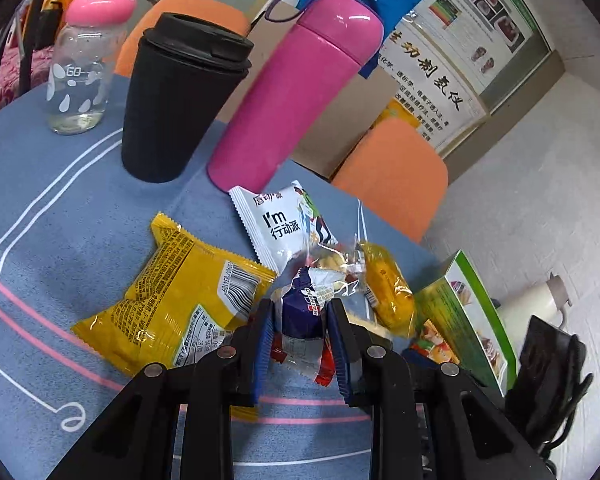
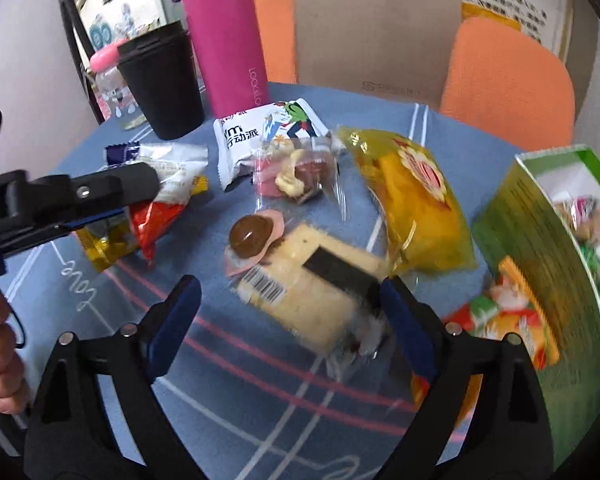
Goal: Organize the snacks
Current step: 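Grasp the blue-white packet with the left gripper while the right grasps the wrapped cake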
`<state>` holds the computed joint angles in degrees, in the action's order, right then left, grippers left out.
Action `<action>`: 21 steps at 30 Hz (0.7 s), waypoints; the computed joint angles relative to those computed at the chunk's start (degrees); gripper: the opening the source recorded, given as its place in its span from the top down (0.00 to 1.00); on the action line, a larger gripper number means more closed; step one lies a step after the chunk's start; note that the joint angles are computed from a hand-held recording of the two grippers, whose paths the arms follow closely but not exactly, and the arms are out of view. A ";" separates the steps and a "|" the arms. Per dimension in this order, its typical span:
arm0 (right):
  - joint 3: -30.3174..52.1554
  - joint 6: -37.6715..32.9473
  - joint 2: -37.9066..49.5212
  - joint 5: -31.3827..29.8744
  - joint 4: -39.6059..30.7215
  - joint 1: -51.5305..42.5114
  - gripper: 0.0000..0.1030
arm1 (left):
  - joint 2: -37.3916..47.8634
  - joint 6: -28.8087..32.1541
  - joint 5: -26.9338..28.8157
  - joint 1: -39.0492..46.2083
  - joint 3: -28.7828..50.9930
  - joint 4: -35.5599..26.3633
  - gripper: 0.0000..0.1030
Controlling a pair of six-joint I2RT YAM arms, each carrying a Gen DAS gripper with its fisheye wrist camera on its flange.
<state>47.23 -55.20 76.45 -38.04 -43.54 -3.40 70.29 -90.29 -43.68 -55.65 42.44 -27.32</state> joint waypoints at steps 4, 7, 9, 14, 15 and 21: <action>2.23 2.87 4.20 0.42 3.63 2.66 0.10 | 0.39 1.40 0.40 0.41 0.37 0.26 0.74; 5.22 -1.25 7.78 -1.25 -3.46 0.68 0.10 | 0.36 1.98 1.31 0.91 0.07 0.85 0.74; 5.57 -6.33 7.49 -1.59 -8.63 -2.12 0.10 | -0.33 1.68 1.23 0.80 -0.46 0.80 0.74; 2.07 -15.09 3.00 -2.14 -13.30 -6.97 0.10 | -0.90 0.94 0.30 0.16 -0.60 0.28 0.74; 0.61 -14.57 1.51 -1.87 -11.31 -6.61 0.10 | -0.70 1.00 0.22 0.11 -0.38 0.10 0.74; -4.17 -12.40 -4.98 -0.75 -5.67 -6.61 0.42 | 0.66 1.27 0.58 0.17 0.69 -0.86 0.74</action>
<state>43.06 -67.61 71.47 -38.79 -49.21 -10.00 70.94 -89.02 -43.11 -55.48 43.13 -28.18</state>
